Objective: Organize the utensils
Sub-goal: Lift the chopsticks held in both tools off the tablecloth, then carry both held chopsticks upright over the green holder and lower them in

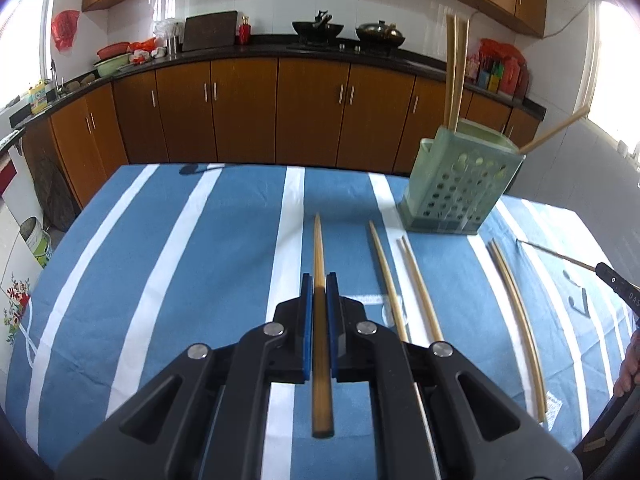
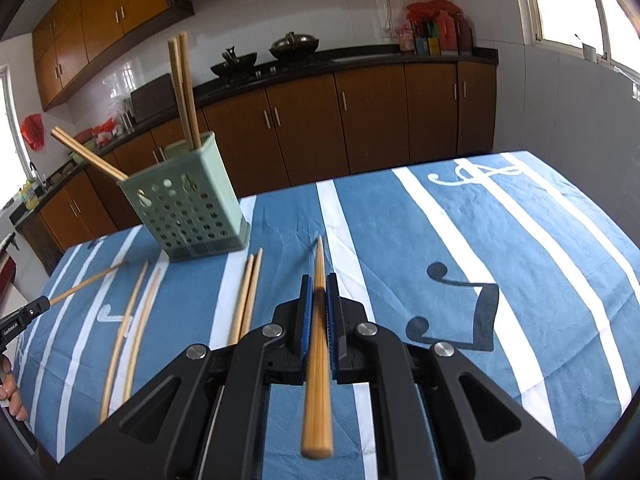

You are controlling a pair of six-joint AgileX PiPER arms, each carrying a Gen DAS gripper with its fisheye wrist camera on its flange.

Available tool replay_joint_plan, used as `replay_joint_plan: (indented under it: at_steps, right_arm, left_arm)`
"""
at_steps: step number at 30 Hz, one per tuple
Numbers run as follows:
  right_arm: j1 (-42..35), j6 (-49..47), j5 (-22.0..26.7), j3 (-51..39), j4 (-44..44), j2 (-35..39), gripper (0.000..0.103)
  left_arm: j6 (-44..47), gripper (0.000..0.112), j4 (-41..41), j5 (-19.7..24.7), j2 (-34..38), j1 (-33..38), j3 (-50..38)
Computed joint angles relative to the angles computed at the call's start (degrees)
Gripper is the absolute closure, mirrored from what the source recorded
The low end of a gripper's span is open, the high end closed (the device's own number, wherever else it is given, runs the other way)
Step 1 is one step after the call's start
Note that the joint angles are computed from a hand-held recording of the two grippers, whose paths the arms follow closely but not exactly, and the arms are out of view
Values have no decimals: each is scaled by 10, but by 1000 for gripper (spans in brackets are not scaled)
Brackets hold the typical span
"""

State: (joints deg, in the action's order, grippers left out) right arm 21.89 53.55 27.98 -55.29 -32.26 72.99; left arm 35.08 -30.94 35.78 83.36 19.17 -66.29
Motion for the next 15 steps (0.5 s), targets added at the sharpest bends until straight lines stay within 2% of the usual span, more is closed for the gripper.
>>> replay_joint_plan:
  at_steps: [15]
  right_arm:
    - [7, 19, -2, -20, -32, -15, 96]
  left_arm:
    - [29, 105, -60, 16, -30, 18, -42]
